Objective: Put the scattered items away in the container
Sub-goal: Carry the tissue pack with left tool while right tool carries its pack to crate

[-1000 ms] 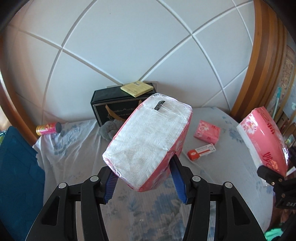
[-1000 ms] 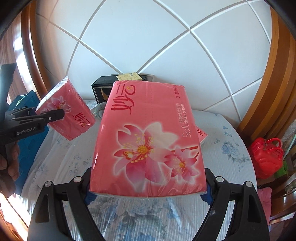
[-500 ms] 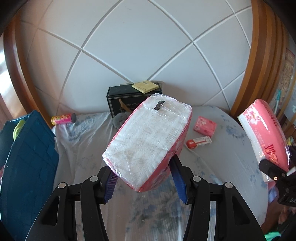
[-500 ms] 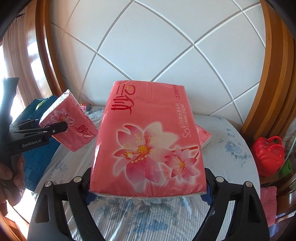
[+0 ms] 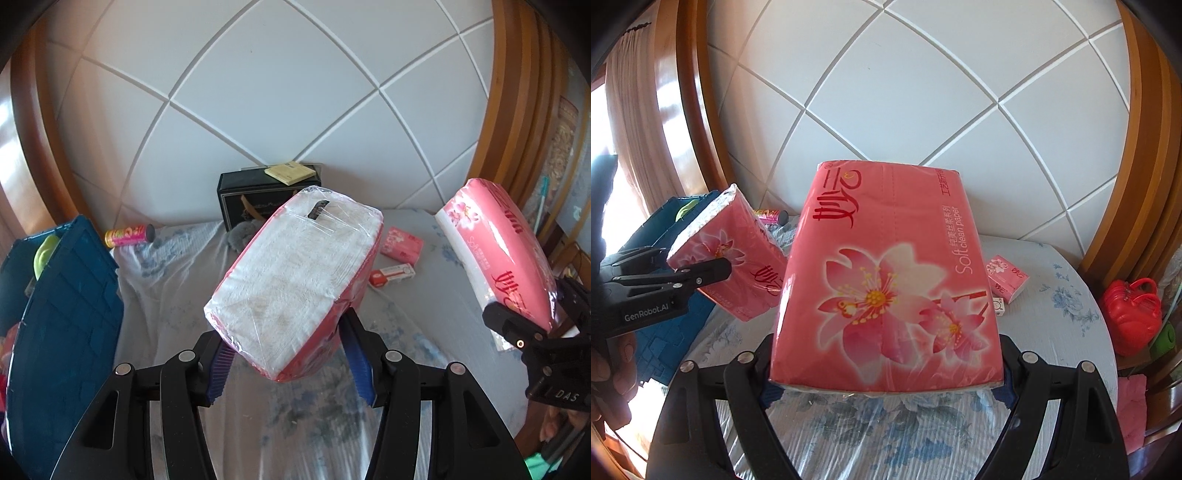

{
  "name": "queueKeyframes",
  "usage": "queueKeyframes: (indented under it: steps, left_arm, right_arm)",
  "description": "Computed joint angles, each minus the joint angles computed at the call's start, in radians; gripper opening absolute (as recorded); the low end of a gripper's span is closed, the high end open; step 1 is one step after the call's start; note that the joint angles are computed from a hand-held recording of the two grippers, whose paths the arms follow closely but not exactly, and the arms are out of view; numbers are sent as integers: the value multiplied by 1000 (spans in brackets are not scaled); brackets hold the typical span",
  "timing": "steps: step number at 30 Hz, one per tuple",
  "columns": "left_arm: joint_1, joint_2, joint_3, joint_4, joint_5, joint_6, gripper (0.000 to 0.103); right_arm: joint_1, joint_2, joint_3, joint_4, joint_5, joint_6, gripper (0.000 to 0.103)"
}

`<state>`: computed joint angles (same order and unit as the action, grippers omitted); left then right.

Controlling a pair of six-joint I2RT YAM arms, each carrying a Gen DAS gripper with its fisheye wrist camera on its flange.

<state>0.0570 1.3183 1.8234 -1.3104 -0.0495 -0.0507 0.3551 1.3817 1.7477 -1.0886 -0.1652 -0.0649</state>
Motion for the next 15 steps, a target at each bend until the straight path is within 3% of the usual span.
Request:
queueKeyframes:
  steps: [6, 15]
  left_arm:
    - [189, -10, 26, -24, 150, 170, 54]
    - [599, 112, 209, -132, 436, 467, 54]
  right_arm:
    - [232, 36, 64, -10, 196, 154, 85]
    - [492, 206, 266, -49, 406, 313, 85]
